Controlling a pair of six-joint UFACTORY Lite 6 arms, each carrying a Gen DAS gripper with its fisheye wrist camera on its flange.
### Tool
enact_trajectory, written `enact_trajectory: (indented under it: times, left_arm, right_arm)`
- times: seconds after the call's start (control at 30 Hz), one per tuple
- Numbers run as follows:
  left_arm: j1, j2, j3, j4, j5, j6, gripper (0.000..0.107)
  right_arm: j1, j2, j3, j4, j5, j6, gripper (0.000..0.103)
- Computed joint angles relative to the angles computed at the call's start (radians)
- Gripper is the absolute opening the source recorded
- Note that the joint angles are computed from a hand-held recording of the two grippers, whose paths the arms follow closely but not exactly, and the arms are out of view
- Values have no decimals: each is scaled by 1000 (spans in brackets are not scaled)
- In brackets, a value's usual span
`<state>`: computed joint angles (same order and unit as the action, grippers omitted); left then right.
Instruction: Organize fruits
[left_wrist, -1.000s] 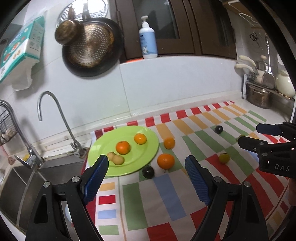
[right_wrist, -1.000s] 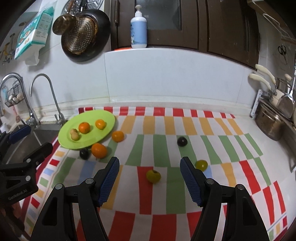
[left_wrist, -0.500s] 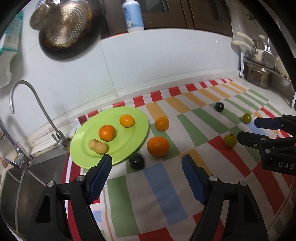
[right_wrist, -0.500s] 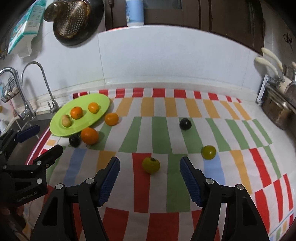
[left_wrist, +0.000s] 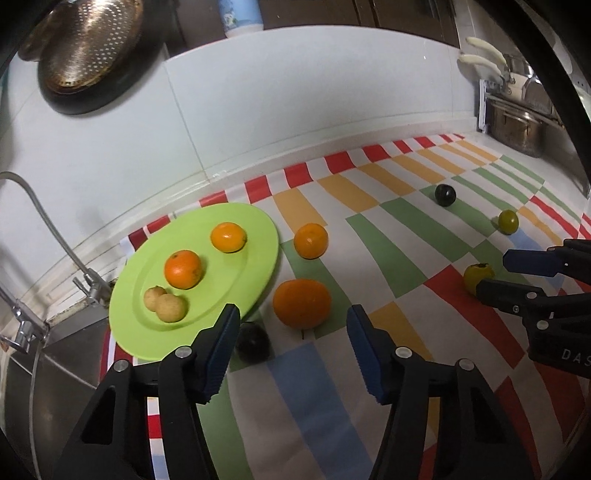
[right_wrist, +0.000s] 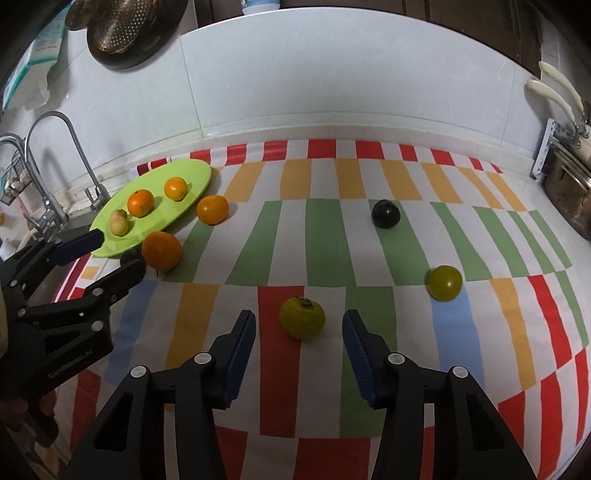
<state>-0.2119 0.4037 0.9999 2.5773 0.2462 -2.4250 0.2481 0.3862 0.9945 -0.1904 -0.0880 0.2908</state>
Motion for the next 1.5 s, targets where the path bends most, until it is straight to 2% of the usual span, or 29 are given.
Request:
enact_trajectory:
  times: [0.2, 0.4, 0.47, 0.57, 0.73, 0.83, 0.93, 1.07, 1.27, 1.5]
  left_arm:
    - [-8, 65, 57, -89, 1, 106, 52]
    - [-3, 134, 137, -145, -45, 160, 47]
    - [1, 149, 155, -151, -58, 163, 44]
    - [4, 169, 179, -169, -71, 179, 42]
    - [0, 177, 190, -191, -63, 208, 41]
    - [-1, 180, 195, -192, -60, 211, 41]
    - [2, 185, 200, -167, -65, 184, 40]
    - [19, 170, 186, 29, -92, -25, 39]
    - [25, 76, 105, 161, -76, -174, 39]
    - [43, -48, 14, 220, -70, -268, 39]
  right_arm:
    - [-9, 29, 24, -142, 12, 138, 44]
    - [-10, 61, 53, -299, 20, 295, 42]
    - [-9, 72, 66, -417, 26, 416, 37]
    - [-5, 89, 82, -444, 34, 450, 32]
    - [-9, 93, 94, -629, 23, 637, 31]
    - [-8, 87, 97, -631, 14, 634, 31]
    - [-5, 86, 108, -651, 9, 647, 31]
    - [0, 84, 123, -708, 1, 698, 31]
    - [4, 60, 125, -767, -15, 739, 31]
    - [20, 13, 113, -803, -37, 752, 31]
